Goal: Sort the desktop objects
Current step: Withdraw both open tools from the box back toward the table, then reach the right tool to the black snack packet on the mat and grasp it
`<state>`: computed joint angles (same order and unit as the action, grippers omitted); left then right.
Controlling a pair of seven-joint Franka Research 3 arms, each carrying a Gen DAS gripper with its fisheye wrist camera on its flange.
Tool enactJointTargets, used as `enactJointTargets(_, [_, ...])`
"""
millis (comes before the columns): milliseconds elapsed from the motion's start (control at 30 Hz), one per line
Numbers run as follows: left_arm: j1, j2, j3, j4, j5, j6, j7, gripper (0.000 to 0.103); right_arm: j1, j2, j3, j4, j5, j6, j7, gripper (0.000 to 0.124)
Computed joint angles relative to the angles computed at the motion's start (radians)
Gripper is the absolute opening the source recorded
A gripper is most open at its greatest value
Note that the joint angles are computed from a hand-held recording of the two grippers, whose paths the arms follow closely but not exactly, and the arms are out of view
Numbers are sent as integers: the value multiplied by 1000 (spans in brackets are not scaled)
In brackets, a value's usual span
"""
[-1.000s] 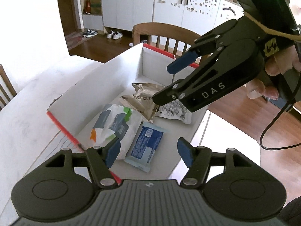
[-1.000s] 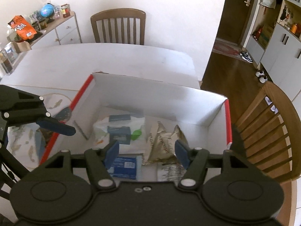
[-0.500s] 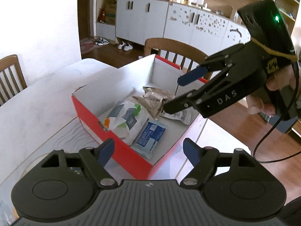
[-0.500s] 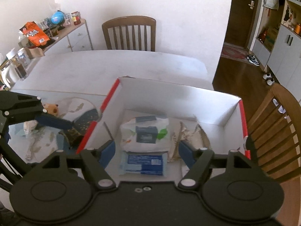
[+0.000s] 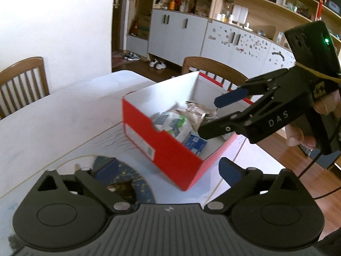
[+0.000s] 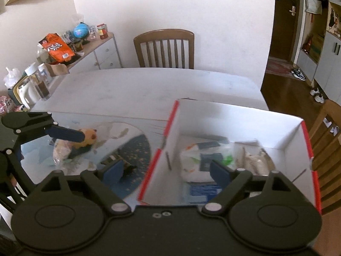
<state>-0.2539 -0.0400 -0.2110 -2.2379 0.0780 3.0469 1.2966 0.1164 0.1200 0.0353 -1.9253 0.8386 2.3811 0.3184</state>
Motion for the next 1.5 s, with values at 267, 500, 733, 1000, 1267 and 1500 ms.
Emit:
enactJointTargets(267, [-20, -113, 55, -145, -51, 39, 21, 102, 46, -72, 16, -104, 35, 60, 7, 89])
enactJointTargets(500, [-17, -222, 91, -274, -10, 76, -9, 102, 98, -123, 23, -185, 56, 121, 33, 89])
enactJointTargets(733, [3, -322, 118, -379, 56, 106, -49, 102, 154, -170, 33, -264, 93, 197, 46, 89])
enactJointTargets(1000, [-22, -405, 181, -479, 109, 123, -59, 102, 197, -191, 36, -310, 103, 256, 75, 89])
enactJointTargets(1267, [-81, -440, 262, -544, 89, 108, 9, 102, 219, -180, 41, -327, 85, 298, 112, 89])
enactJointTargets(1500, [-133, -426, 306, -580, 78, 148, 52, 102, 227, -148, 53, -316, 49, 327, 150, 89])
